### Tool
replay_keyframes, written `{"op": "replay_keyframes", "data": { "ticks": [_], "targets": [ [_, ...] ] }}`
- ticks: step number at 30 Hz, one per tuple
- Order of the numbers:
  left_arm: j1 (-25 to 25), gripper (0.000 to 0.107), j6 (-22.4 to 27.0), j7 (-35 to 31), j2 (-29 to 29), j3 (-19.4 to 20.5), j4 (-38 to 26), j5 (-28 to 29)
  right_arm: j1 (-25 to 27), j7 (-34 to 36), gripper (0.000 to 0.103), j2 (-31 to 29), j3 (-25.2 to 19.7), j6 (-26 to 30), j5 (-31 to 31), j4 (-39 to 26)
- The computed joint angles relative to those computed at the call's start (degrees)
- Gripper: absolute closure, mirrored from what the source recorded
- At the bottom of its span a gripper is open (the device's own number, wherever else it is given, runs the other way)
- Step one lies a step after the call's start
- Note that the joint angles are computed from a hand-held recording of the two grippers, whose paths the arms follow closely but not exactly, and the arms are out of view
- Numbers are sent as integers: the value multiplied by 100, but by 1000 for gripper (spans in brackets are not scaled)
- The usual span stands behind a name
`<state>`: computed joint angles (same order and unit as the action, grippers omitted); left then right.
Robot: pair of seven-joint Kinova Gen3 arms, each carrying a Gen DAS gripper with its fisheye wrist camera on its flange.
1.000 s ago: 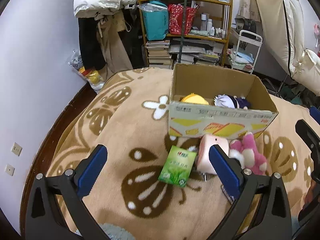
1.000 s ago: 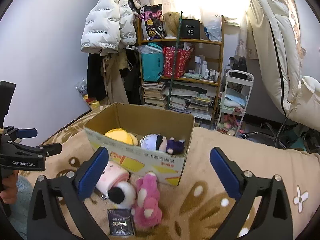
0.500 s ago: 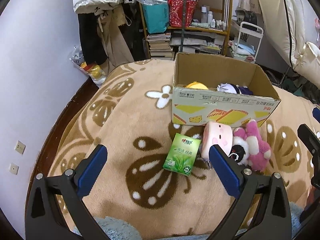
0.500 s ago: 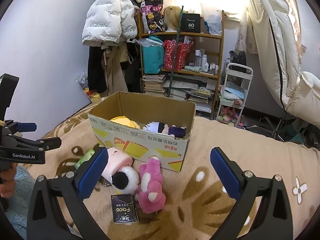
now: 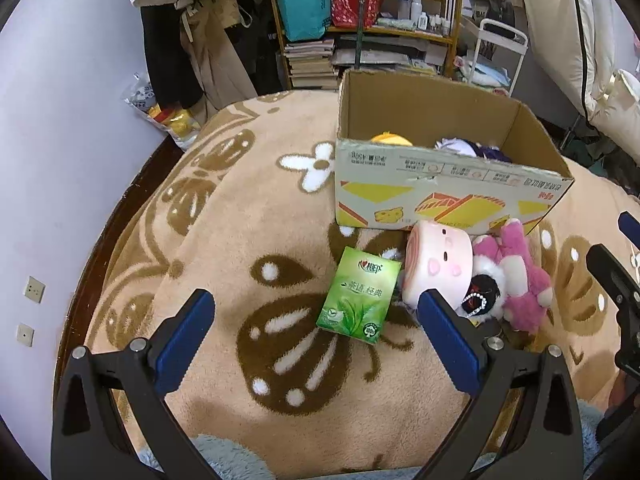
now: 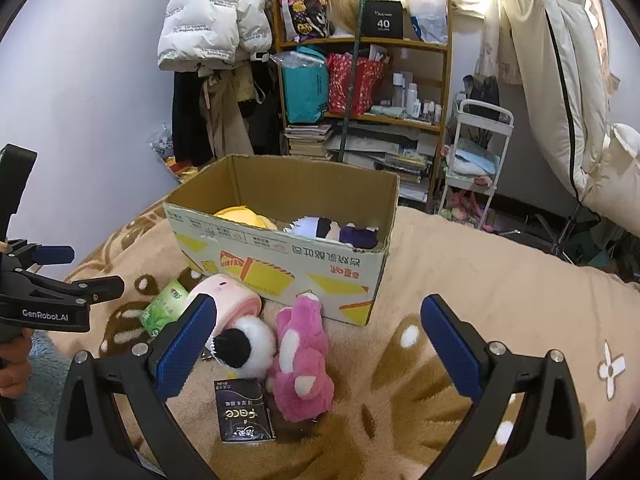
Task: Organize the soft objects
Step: 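Move both grippers back from the box toward the remaining toys, then grasp the green tissue pack with the left gripper while the right grasps the pink plush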
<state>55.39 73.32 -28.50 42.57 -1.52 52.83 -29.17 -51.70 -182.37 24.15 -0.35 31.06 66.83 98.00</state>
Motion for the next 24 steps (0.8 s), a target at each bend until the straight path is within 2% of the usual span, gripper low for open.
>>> {"op": "replay_keyframes", "data": {
  "ticks": [8, 13, 19, 24],
  "targets": [
    [-177, 7, 34, -154, 120, 73, -109, 222, 158, 465, 0, 197, 24, -135, -537, -190],
    [-344, 7, 129, -315, 275, 114, -270, 470, 157, 763, 0, 319, 200, -346, -905, -272],
    [-531, 7, 371, -637, 564, 175, -634, 785, -5, 959, 0, 542, 482, -228, -1235, -471],
    [-654, 7, 538, -912, 801, 198, -949, 1056, 178, 1397, 0, 682, 463, -411, -1750, -577]
  ]
}}
